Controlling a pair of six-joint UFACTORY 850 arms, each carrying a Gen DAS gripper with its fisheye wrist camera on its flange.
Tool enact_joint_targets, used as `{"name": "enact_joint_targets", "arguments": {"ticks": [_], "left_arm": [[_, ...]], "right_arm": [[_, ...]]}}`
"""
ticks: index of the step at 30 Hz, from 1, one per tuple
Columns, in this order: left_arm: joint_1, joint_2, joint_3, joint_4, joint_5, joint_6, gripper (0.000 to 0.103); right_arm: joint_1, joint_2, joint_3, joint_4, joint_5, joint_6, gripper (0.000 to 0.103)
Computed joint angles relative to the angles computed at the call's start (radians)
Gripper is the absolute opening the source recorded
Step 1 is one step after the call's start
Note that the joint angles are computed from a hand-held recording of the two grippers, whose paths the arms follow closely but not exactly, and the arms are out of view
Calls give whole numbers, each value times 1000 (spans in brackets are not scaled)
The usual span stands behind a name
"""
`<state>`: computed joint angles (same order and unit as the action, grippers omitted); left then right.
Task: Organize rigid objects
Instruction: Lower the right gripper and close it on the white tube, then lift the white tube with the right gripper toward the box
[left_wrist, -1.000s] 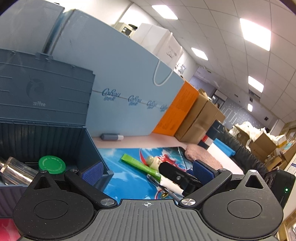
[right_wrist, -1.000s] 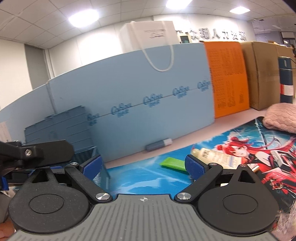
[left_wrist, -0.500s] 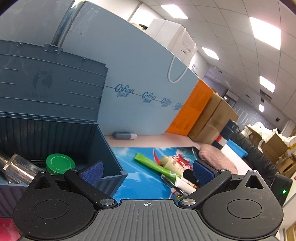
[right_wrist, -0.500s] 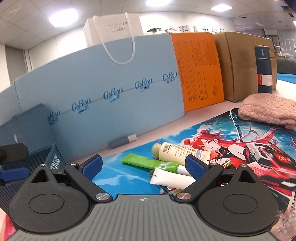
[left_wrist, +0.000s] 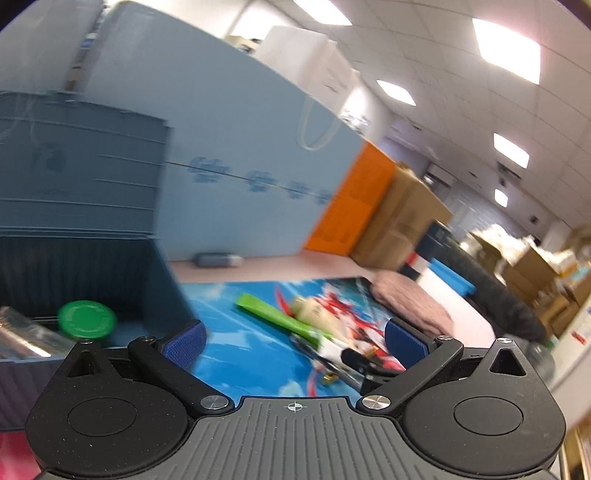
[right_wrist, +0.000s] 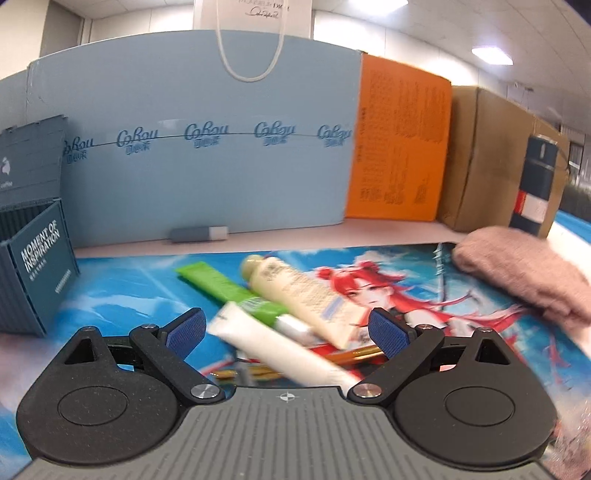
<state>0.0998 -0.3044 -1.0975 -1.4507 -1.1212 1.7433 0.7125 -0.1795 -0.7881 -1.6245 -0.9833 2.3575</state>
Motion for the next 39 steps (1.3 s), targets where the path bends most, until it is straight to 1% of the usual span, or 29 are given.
{"name": "enact_joint_targets", "arguments": {"ticks": [2, 4, 5, 7, 8, 11, 12, 13, 16, 17, 19, 21, 22, 24, 28, 31, 35, 39], "left_arm": [[-7, 7, 7, 15, 2, 25, 103], [-12, 14, 14, 27, 13, 35, 103], [-13, 17, 16, 29, 16, 37, 103], [-13, 20, 20, 30, 16, 44, 103], [-13, 21, 21, 31, 16, 47, 103], [-11, 22, 21, 36, 9, 51, 103], [-12, 23, 21, 36, 10, 53, 103], [-13, 23, 21, 38, 11, 53, 103], [-17, 21, 19, 46, 16, 51, 103], [-18, 21, 19, 48, 18, 52, 103], [-20, 22, 20, 50, 22, 54, 103], [-21, 24, 21, 52, 25, 57, 103], [-21, 24, 21, 52, 25, 57, 103], [-21, 24, 21, 53, 26, 56, 103], [-23, 20, 20, 51, 20, 60, 103], [-24, 19, 18, 50, 28, 55, 103], [-18, 19, 19, 44, 13, 59, 103], [-11, 21, 20, 39, -4, 63, 103]], "right_arm": [[-1, 22, 24, -6, 14, -21, 92], [-7, 32, 35, 2, 41, -71, 86], [-8, 27, 32, 16, 45, -117, 82], [-9, 20, 35, 17, 39, -171, 80], [-15, 23, 35, 19, 53, -188, 74], [-41, 28, 42, 4, 115, -222, 71], [-51, 29, 44, -3, 134, -222, 68], [-60, 31, 48, -20, 151, -207, 68], [-85, 38, 61, -90, 212, -131, 62], [-93, 38, 61, -103, 233, -117, 59], [-96, 39, 61, -122, 246, -99, 53], [-101, 46, 68, -158, 255, -55, 45], [-103, 48, 70, -168, 257, -37, 43], [-104, 51, 73, -179, 258, -19, 34], [-90, 37, 60, -134, 231, -86, 29], [-84, 44, 68, -149, 220, -56, 19], [-62, 46, 75, -156, 167, -14, 19], [-36, 53, 80, -172, 104, 66, 19]]}}
